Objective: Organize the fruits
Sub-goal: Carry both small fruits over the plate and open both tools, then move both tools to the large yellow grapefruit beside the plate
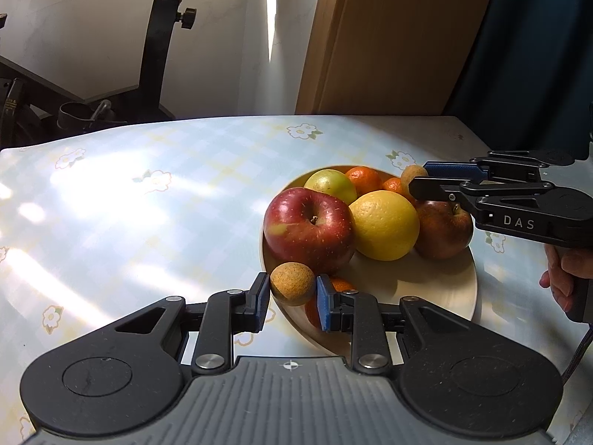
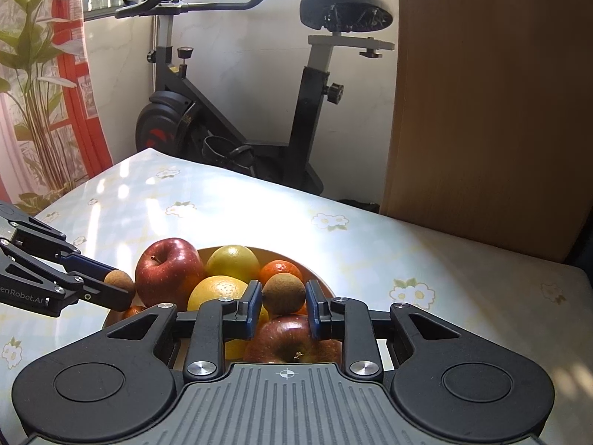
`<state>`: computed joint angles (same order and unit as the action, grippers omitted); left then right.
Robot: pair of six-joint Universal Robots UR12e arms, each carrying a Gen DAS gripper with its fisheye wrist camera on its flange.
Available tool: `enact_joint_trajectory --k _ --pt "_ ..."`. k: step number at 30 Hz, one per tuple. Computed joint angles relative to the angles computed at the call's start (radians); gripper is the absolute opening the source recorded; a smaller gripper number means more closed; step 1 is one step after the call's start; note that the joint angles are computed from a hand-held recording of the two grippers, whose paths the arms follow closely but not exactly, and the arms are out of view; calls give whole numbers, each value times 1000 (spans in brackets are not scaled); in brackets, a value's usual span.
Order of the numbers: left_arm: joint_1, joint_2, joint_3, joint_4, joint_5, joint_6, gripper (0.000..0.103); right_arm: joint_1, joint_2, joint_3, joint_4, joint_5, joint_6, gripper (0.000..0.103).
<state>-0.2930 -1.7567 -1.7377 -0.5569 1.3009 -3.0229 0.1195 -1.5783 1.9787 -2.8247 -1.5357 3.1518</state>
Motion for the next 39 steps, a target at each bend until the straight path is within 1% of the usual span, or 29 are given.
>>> enact_joint_trajectory --k 6,10,18,27,32,34,39 --pt "2 2 0 -1 -6 1 29 8 -4 1 3 -17 13 25" --pt "4 10 -8 14 -15 -13 29 11 -19 16 -15 -25 38 25" --pt "11 46 -36 41 -13 -23 29 28 -71 67 -56 -51 124 25" --pt "24 110 -99 70 5 -50 29 71 -135 130 -79 -122 236 25" --pt "29 139 -127 65 14 -33 29 95 -155 143 -65 -133 266 27" --pt "30 146 -134 63 11 -30 29 106 -159 143 -53 -139 266 30" --pt "26 151 -136 35 -18 -35 30 122 -167 142 -22 -140 286 30"
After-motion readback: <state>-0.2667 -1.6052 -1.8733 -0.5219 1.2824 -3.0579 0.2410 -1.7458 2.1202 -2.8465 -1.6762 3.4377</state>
